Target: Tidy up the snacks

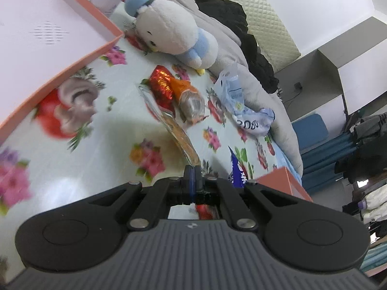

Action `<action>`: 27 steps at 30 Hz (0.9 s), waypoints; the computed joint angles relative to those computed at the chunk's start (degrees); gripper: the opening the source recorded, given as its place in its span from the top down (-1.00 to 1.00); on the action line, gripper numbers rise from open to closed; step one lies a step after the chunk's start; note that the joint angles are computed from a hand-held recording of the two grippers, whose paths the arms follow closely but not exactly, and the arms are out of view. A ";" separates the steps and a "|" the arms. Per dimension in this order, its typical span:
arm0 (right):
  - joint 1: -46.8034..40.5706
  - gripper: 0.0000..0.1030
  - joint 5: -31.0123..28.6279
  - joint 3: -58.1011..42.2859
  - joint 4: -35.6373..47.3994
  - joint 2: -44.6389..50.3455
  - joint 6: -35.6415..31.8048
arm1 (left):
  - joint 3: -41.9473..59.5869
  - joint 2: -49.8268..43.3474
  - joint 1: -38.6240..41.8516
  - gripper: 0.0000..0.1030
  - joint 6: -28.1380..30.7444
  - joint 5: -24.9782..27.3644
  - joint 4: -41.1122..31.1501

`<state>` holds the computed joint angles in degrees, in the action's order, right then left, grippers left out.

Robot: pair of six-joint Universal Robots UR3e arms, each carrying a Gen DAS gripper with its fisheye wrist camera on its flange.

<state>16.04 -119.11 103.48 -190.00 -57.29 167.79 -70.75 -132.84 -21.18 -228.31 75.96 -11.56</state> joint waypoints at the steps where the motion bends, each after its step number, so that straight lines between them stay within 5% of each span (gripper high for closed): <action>1: -0.08 0.80 0.61 2.59 -0.71 -1.80 -0.08 | -3.59 2.16 -0.37 1.00 -0.45 0.59 1.48; 15: -5.27 0.80 16.63 31.11 6.05 -35.29 -4.47 | -35.94 25.17 -7.26 1.00 -3.92 8.41 7.01; 18: -7.20 0.79 20.68 34.69 9.71 -41.86 -4.49 | -38.76 28.49 -8.92 1.00 -3.50 9.83 4.66; 25: -13.67 0.72 30.96 38.29 21.76 -53.96 -3.19 | -43.18 34.92 -8.00 0.98 0.11 4.40 -1.90; 27: -16.10 0.55 34.47 38.85 26.13 -57.29 -2.58 | -41.73 37.06 -7.49 0.70 0.24 4.79 -9.41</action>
